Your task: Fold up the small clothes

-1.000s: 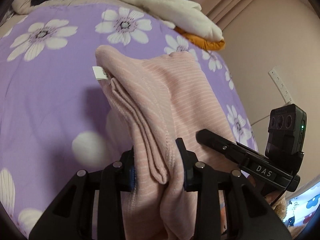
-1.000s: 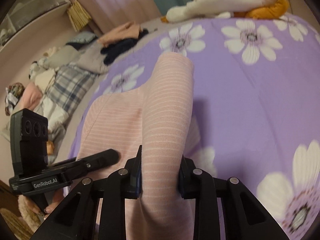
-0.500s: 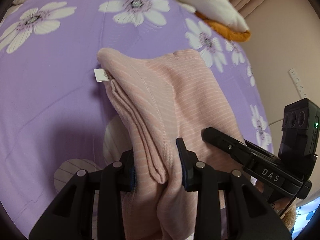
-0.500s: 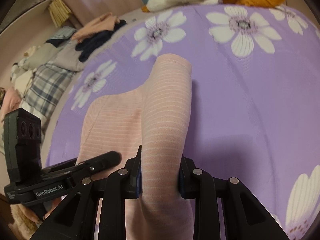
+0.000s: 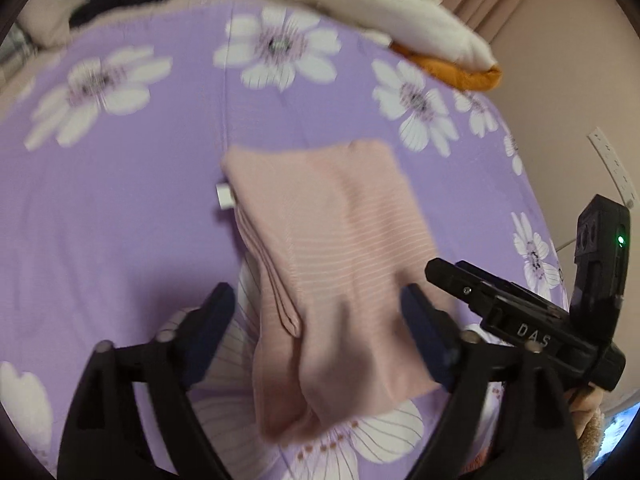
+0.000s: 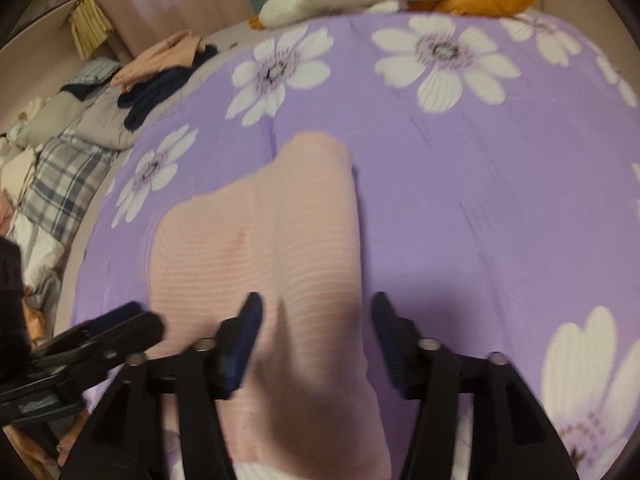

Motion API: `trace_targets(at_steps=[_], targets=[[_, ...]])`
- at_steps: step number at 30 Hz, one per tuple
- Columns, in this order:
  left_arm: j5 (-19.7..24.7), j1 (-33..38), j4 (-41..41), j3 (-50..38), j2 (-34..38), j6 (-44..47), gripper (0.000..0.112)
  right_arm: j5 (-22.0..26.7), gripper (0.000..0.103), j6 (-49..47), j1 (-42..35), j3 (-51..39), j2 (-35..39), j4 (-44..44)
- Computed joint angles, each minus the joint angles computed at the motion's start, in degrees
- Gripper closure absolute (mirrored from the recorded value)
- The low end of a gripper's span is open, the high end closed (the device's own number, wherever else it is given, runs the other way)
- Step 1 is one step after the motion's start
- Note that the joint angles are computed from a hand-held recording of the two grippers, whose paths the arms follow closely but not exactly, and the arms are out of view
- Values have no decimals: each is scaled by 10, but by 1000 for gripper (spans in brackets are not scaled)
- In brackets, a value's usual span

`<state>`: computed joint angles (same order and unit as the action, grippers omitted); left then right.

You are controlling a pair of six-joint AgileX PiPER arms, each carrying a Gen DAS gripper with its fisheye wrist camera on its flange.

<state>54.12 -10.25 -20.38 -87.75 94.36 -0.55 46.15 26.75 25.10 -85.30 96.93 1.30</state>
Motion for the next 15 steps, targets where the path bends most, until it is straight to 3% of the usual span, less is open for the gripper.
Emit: trace_targets(at_steps=[3,5,6,10,15], targets=[[7,-5,15,5,-55,5,22,5,32,41,24,6,-46,-59],[8,-12,31,7,-86,-5,10,9,23,70,45,9,-75,-103],[4,-16,41,11,-101,-13,9,10,20,85,55,12,-90,-123],[-1,-35,69,30,-149,-46,10,29,18,164,99,21,-127,-216],[5,-95,170,65,-187,-129,10,59,16,222,136,34,-145,-280]])
